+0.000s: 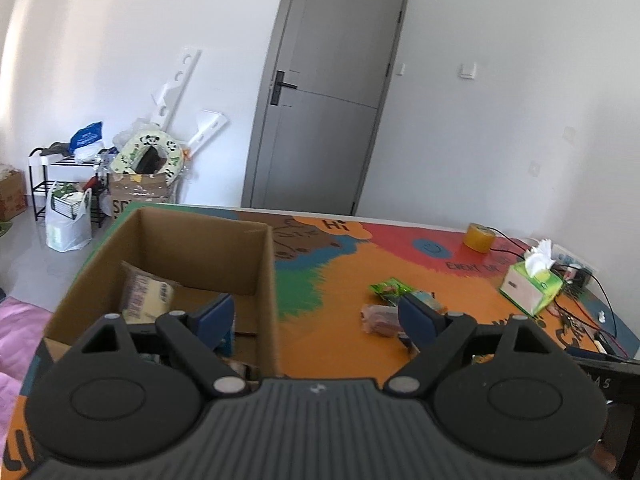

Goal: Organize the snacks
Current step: 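Withdraw both open tools from the box back to the snack pile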

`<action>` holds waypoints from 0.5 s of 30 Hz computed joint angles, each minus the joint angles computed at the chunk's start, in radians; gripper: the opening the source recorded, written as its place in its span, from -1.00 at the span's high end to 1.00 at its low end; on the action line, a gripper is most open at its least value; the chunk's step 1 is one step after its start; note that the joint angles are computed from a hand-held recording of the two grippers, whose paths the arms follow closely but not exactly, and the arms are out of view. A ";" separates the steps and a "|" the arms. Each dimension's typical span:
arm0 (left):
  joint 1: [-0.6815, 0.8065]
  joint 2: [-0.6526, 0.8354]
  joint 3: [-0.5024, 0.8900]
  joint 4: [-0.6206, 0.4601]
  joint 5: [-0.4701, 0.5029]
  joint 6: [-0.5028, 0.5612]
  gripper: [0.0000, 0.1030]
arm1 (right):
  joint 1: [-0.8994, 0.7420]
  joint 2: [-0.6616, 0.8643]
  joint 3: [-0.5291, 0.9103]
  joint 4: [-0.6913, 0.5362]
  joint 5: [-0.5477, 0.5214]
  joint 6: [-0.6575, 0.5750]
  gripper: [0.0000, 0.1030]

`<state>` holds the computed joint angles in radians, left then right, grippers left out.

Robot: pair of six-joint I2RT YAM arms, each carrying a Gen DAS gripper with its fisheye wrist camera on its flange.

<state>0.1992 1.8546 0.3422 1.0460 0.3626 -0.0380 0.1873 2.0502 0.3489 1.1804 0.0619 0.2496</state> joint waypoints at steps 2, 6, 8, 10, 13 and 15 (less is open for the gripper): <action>-0.022 -0.003 -0.005 0.002 -0.009 0.000 -0.71 | -0.024 0.017 -0.007 0.013 -0.004 -0.005 -1.00; -0.076 -0.009 -0.010 0.002 -0.030 0.002 -0.71 | -0.064 0.041 -0.027 0.046 -0.013 -0.012 -1.00; -0.109 -0.002 -0.013 0.013 -0.045 -0.004 -0.71 | -0.085 0.047 -0.037 0.055 -0.036 -0.026 -1.00; -0.132 0.007 -0.010 0.016 -0.054 -0.005 -0.71 | -0.103 0.052 -0.045 0.065 -0.052 -0.029 -1.00; -0.172 0.028 -0.002 0.023 -0.075 -0.011 -0.71 | -0.128 0.061 -0.050 0.073 -0.076 -0.033 -1.00; -0.196 0.042 0.005 0.025 -0.088 -0.016 -0.71 | -0.141 0.069 -0.050 0.079 -0.087 -0.035 -1.00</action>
